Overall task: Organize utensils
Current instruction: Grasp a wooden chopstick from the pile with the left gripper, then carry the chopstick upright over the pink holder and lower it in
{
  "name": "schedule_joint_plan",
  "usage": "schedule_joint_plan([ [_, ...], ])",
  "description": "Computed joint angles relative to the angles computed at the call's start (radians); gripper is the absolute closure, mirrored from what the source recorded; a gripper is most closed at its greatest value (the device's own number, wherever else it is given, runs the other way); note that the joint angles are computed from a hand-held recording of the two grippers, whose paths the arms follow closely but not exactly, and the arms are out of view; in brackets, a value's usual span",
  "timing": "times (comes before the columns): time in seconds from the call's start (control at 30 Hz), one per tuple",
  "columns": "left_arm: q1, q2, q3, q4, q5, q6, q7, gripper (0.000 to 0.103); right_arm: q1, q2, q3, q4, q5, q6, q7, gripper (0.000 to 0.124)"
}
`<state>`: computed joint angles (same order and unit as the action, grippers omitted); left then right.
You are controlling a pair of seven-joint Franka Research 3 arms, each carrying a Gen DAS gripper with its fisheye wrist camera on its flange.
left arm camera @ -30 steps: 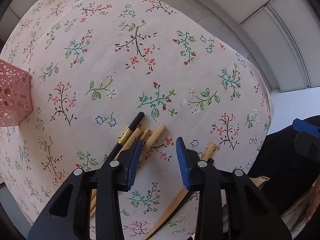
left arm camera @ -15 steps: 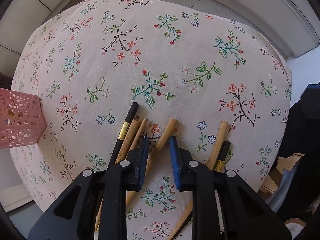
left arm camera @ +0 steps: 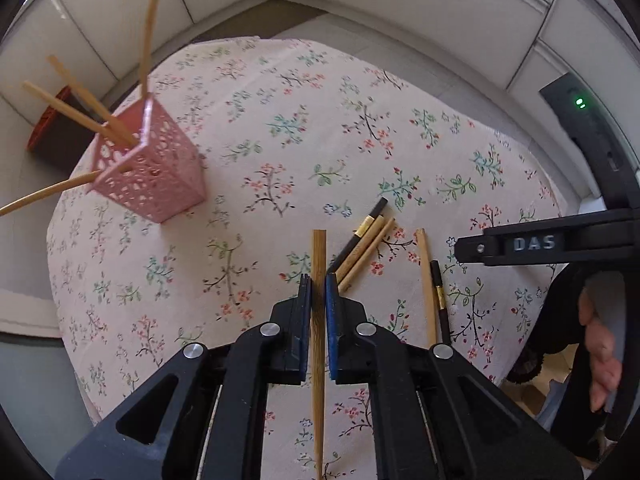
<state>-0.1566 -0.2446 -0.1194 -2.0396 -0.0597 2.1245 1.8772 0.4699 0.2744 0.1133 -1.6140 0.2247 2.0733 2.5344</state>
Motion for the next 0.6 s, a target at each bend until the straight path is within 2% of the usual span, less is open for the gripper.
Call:
schedule_joint_plan([
  [0.13,0.018,-0.022,0.032,0.015,-0.035,0.025,-0.003,0.097,0.034,0.1,0.0,0.144,-0.071,-0.062,-0.015,0.052],
  [0.17,0.044,0.013,0.028,0.045,-0.045,0.043,0.012,0.097,0.048,0.13,-0.005,0.19,-0.099,-0.086,-0.014,0.052],
  [0.27,0.051,0.016,0.047,0.065,-0.041,0.037,0.0,0.097,0.092,0.221,-0.02,0.338,-0.176,-0.18,-0.024,0.052],
  [0.33,0.061,0.01,0.043,0.068,-0.037,0.04,-0.022,0.097,0.128,0.271,-0.036,0.428,-0.231,-0.232,-0.029,0.067],
  [0.4,0.068,0.002,0.044,0.073,-0.037,0.038,-0.031,0.097,0.15,0.306,-0.046,0.489,-0.265,-0.251,-0.056,0.102],
  [0.43,0.069,0.0,0.045,0.07,-0.039,0.043,-0.034,0.097,0.149,0.315,-0.045,0.505,-0.257,-0.253,-0.069,0.109],
  [0.47,0.07,-0.004,0.046,0.069,-0.041,0.046,-0.037,0.097,0.144,0.315,-0.043,0.503,-0.238,-0.243,-0.069,0.114],
  [0.53,0.072,-0.012,0.047,0.066,-0.044,0.054,-0.042,0.097,0.137,0.312,-0.041,0.497,-0.208,-0.217,-0.069,0.115],
  [0.6,0.072,-0.024,0.049,0.061,-0.051,0.069,-0.057,0.097,0.129,0.255,-0.041,0.416,-0.196,-0.138,-0.085,0.116],
])
